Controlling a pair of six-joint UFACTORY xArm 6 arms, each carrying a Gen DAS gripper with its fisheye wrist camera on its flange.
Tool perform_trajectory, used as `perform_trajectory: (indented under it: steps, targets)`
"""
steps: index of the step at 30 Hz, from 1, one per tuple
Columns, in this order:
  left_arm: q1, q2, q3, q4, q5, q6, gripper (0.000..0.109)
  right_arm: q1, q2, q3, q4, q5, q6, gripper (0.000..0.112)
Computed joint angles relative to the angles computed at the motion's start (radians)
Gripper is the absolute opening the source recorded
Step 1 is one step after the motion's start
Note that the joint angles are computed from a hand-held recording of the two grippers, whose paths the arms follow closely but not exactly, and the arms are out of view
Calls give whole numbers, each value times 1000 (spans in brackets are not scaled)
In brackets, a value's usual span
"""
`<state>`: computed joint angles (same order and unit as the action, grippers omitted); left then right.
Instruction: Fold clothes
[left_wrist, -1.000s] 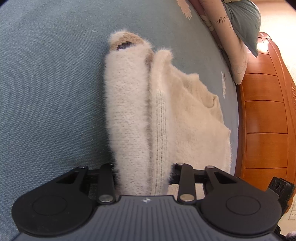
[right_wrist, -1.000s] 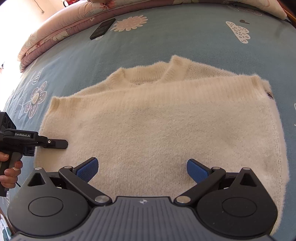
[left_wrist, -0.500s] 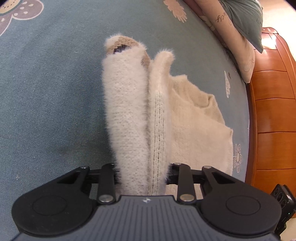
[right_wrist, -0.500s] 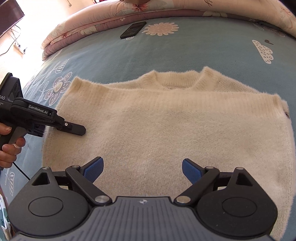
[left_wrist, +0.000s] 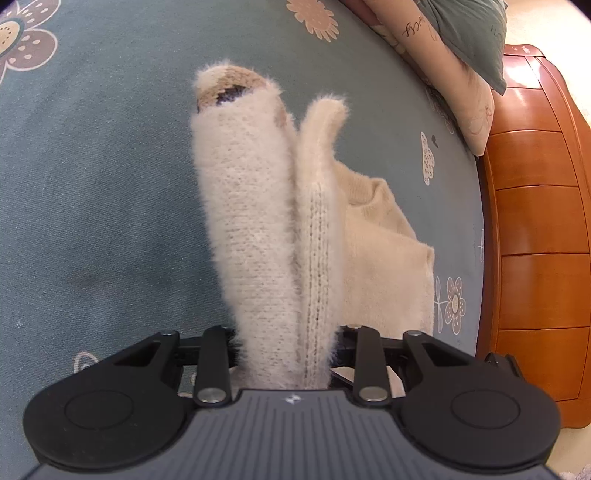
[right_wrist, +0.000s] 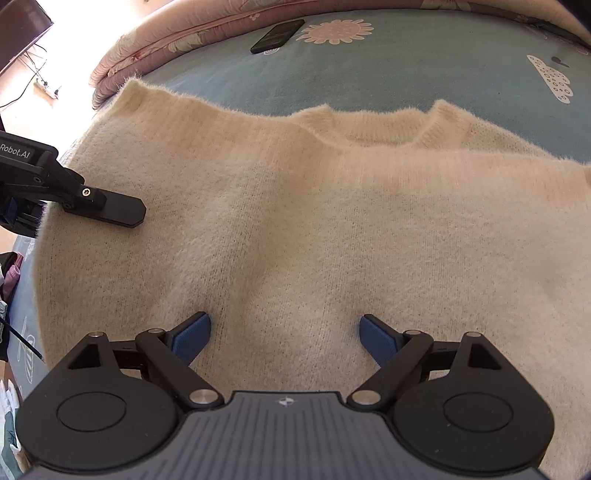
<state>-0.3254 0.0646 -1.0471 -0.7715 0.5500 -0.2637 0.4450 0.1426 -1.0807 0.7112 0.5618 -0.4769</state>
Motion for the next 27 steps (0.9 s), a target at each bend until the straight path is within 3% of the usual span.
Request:
perform_trajectory:
  steps: [10,18,27]
  targets:
    - [-28,22,-108,104,70,-133,29,-72,-81,55,39,59,-34,91]
    - [-68,95,-275,199,156,-324,29,-155,-199,154,-7,88,-59,91]
    - [-137,316,-650,391,376,-553,30,-250,-315,261,2,56,-62,91]
